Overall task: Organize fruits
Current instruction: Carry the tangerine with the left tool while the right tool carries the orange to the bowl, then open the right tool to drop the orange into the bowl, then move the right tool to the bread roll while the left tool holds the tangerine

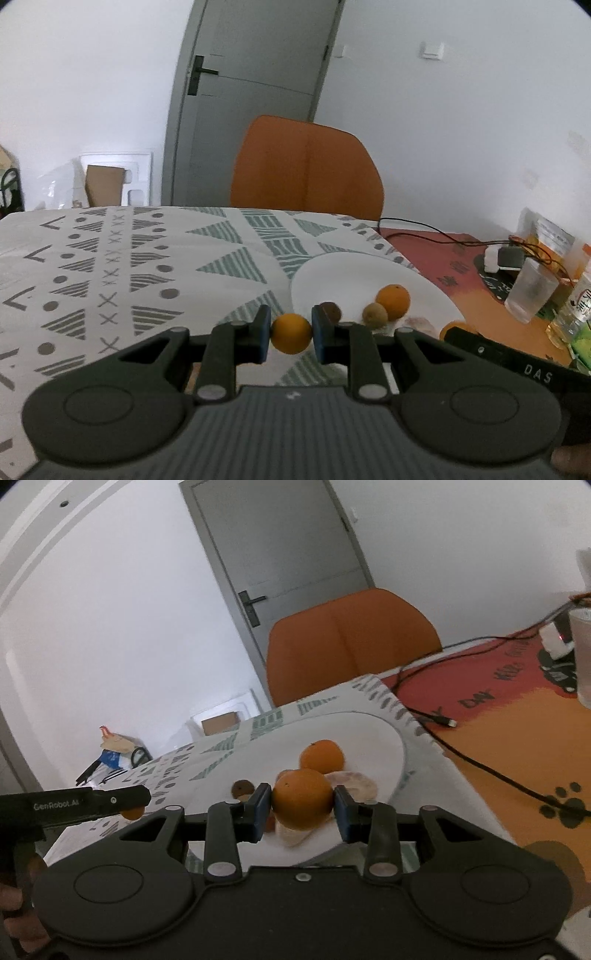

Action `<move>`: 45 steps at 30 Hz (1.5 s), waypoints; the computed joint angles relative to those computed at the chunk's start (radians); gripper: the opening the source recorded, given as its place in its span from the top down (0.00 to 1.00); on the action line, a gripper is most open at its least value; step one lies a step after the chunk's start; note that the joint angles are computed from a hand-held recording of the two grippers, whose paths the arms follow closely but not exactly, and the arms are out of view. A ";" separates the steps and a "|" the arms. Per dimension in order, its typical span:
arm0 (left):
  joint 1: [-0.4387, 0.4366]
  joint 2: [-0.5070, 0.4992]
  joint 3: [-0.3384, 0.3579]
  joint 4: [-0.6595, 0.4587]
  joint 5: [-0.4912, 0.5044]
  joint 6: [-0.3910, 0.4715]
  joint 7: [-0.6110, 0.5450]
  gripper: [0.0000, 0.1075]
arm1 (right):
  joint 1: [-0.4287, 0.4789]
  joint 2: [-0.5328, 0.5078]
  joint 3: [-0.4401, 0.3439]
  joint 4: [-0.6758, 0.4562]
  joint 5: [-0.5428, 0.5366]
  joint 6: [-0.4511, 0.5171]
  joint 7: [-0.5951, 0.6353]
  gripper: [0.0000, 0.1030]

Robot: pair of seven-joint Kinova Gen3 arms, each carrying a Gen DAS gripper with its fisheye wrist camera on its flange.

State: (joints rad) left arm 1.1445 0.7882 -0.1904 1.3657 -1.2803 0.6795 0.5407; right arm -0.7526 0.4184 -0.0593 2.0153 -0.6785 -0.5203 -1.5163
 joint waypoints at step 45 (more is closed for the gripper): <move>0.022 -0.069 0.093 0.118 0.072 0.271 0.015 0.33 | -0.017 0.044 -0.034 -0.079 0.195 0.042 -0.112 0.31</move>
